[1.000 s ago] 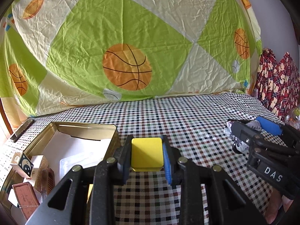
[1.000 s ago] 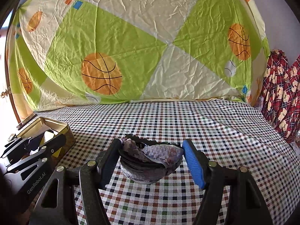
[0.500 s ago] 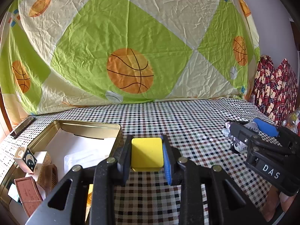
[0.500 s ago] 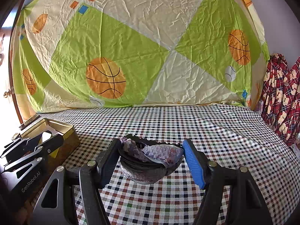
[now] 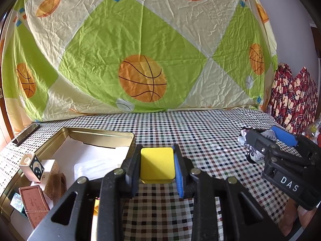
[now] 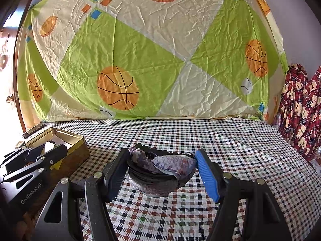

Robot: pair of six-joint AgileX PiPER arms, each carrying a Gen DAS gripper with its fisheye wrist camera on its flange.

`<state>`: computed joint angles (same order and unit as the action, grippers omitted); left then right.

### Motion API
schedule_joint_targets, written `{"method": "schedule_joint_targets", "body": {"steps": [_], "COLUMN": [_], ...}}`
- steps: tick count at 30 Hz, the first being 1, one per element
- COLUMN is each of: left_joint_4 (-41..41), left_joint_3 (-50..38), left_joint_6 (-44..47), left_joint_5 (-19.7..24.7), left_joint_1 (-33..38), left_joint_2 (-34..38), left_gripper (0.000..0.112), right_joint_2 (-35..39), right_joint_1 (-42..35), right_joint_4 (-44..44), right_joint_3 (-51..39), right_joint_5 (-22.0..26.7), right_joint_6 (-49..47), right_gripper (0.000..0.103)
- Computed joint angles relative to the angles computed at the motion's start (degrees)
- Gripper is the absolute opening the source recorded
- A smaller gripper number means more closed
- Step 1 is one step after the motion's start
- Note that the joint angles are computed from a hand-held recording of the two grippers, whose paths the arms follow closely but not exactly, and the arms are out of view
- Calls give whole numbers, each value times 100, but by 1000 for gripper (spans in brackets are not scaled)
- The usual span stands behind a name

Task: Organize rigid objects
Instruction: 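Carry yellow cube with left gripper while right gripper carries grey pouch toward the tin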

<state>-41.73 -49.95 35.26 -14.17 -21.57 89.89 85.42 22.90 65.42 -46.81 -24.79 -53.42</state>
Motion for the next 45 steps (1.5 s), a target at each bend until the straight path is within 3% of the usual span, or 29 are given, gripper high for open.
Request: {"method": "schedule_joint_targets", "body": {"steps": [15, 45], "left_joint_4": [510, 1217], "left_joint_3": [341, 1000], "left_joint_6": [-496, -1242], "left_joint_5": [-195, -679], "left_joint_1": [39, 158], "left_joint_2": [-270, -764], "left_gripper": [28, 28], "right_joint_2": [-123, -405], "right_joint_1": [155, 516], "right_joint_4": [-735, -1031], "right_joint_3": [203, 556], "right_joint_5": [-14, -424], "right_joint_6": [604, 991], "right_gripper": [70, 70]}}
